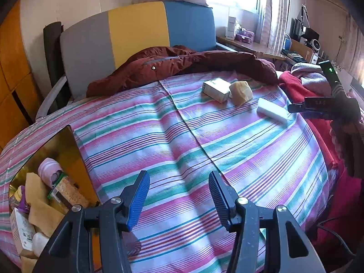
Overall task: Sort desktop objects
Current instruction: 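Move both open tools back toward the remaining items on the bed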
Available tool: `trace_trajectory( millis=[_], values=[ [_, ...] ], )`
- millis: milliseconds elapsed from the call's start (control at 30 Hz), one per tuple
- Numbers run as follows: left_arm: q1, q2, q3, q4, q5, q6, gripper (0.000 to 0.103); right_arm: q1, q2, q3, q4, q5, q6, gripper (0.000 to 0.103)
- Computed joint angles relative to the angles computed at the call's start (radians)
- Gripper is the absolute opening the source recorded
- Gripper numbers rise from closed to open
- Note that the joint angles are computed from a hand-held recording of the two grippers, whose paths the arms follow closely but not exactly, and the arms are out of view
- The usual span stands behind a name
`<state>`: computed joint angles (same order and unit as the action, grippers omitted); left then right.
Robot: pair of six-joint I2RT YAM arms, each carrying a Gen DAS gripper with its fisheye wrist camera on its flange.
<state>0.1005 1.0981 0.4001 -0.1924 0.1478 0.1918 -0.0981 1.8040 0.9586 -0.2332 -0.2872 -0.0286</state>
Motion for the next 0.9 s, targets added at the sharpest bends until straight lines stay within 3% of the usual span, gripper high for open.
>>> trace_trajectory(
  millis=[633,900],
  values=[
    [-0.104,0.201,0.068,0.077,-0.022,-0.057,0.055,0.023,0.193,0.189,-0.018,0.043,-0.147,0.088],
    [-0.127,0.293,0.122,0.086,-0.010,-0.082,0.055,0.027,0.251,0.232,0.002,0.058,-0.193,0.093]
  ],
)
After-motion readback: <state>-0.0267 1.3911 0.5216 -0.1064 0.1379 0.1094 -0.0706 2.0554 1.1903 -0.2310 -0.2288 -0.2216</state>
